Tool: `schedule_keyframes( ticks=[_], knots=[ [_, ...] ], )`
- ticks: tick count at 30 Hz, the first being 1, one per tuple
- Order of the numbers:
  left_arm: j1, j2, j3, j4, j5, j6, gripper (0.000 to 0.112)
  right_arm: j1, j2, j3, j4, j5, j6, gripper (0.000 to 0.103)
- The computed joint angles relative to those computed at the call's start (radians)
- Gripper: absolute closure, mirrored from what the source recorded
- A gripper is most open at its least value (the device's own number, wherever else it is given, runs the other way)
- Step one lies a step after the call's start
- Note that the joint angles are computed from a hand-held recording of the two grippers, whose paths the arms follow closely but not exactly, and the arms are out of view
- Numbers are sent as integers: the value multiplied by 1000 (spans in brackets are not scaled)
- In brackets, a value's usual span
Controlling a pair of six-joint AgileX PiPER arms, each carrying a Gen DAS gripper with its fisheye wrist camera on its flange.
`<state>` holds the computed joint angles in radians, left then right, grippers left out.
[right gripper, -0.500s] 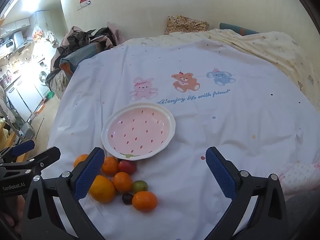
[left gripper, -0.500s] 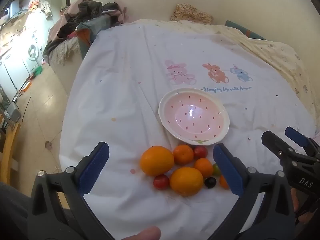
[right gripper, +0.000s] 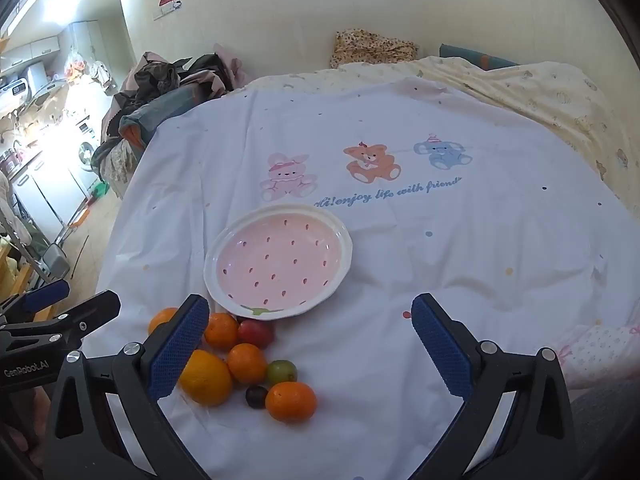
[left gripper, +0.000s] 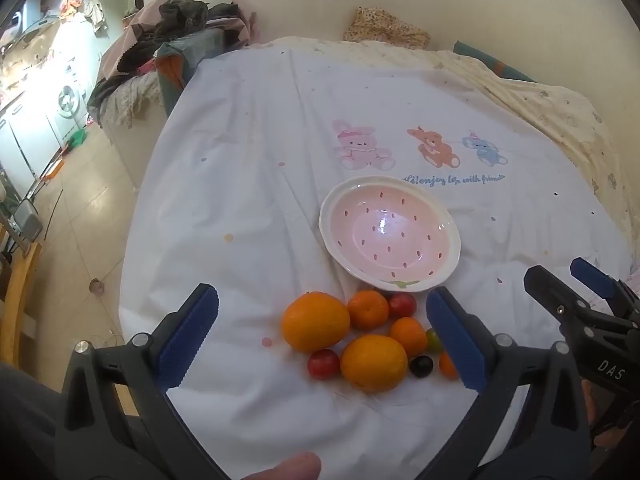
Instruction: Organize fruits
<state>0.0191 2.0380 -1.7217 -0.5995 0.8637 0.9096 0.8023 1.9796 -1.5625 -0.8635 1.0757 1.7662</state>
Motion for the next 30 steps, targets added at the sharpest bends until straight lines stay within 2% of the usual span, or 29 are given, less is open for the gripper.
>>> schedule_keyframes(
  ticks=[10,12,23,30],
  knots=[
    [16,9,-26,-2,26,1,10,-3,9,-19,5,4,-12,0],
    [18,9,-26,-11,28,8,10,4,-21,26,0,-1,8,0],
    [22,14,-36,-16,41,11,10,2,-33,46,-15,-17,35,0],
    [23,8,-14,-29,25,29,10,5,-34,48,-20,-10,43,0]
  ],
)
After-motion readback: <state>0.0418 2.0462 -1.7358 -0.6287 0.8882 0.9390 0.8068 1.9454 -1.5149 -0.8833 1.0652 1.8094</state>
